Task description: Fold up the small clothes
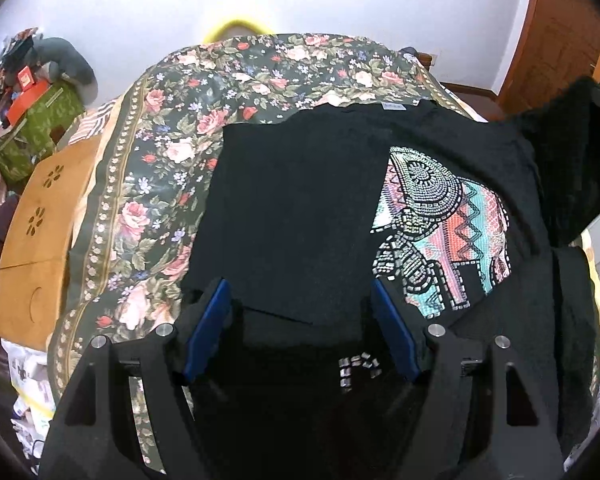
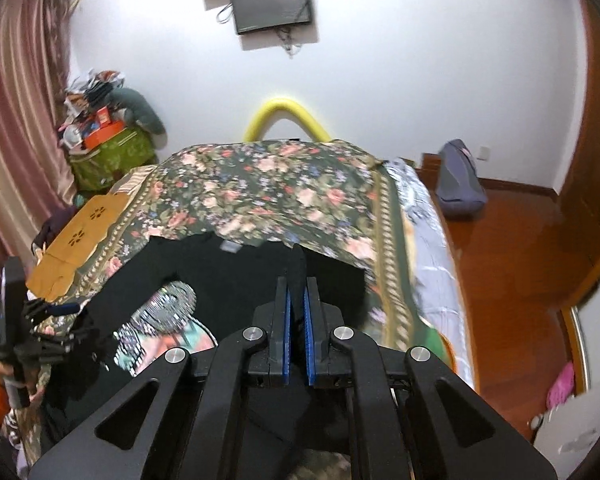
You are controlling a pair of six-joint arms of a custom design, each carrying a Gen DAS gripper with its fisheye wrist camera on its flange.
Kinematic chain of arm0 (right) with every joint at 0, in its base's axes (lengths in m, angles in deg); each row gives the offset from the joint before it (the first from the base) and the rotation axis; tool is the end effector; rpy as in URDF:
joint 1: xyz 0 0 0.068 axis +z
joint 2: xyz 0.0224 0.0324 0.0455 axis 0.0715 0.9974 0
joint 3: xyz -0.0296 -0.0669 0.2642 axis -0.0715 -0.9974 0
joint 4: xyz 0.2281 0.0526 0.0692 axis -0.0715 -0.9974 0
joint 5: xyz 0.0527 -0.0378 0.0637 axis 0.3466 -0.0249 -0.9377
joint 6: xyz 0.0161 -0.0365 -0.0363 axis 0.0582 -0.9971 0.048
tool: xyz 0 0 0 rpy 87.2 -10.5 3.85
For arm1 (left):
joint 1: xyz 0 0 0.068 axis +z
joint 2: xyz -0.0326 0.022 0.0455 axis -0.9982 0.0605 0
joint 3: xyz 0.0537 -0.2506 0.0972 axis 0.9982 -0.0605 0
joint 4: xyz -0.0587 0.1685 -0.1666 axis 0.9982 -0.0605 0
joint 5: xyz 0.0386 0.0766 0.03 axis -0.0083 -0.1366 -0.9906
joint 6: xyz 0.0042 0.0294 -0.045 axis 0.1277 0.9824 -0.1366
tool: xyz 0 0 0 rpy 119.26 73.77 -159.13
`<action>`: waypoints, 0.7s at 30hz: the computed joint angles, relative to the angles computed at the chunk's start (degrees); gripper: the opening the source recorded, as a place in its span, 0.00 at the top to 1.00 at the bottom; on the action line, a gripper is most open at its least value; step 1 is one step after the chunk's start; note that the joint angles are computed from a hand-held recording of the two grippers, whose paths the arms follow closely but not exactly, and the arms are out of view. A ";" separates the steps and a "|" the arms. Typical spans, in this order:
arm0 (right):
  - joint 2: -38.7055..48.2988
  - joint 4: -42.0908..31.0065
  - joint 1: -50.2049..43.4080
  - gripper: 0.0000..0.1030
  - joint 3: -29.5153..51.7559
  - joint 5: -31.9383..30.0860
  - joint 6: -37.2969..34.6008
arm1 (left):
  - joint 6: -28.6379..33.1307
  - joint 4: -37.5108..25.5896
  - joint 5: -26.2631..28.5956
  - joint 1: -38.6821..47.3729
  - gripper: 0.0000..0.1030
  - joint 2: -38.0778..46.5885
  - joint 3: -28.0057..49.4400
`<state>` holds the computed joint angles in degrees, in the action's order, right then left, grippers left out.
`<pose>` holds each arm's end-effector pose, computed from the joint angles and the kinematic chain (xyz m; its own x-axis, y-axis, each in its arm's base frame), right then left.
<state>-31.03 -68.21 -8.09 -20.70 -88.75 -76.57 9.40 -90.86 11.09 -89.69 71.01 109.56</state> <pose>0.1543 -0.0292 0.3687 -0.5865 0.1938 -0.7865 0.1586 0.9796 0.1231 0.3170 -0.0267 0.2569 -0.7158 0.4359 -0.5456 0.5207 0.8538 -0.0010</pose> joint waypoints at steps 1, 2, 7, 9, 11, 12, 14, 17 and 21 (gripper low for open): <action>1.83 1.18 2.49 0.95 0.42 1.58 1.16 | 0.15 -0.59 0.78 0.60 0.30 0.27 0.52; 3.46 2.42 4.90 0.95 0.52 2.91 2.60 | 0.10 -1.04 1.54 1.13 0.30 0.61 1.05; 11.98 9.24 12.34 0.95 -0.54 4.29 9.04 | -0.64 -1.71 4.49 3.09 0.30 2.87 3.06; 15.76 11.49 15.11 0.95 -0.29 6.09 10.49 | -0.86 -0.82 4.51 3.41 0.30 3.85 3.11; 18.99 12.51 16.76 0.94 0.53 6.69 11.47 | -0.81 0.25 4.00 3.56 0.30 4.53 2.88; 20.68 12.49 17.35 0.93 1.19 6.69 11.72 | -0.81 0.37 4.06 3.75 0.30 5.05 3.01; 22.59 11.59 18.25 0.91 2.59 6.84 11.71 | -0.76 0.11 4.43 4.34 0.30 5.99 3.42; 22.08 9.74 18.49 0.83 2.93 4.69 10.24 | -0.84 0.37 4.25 4.92 0.30 6.67 3.57; 17.22 8.58 16.89 0.66 2.32 3.24 8.63 | -1.36 0.14 3.63 4.75 0.30 6.53 3.63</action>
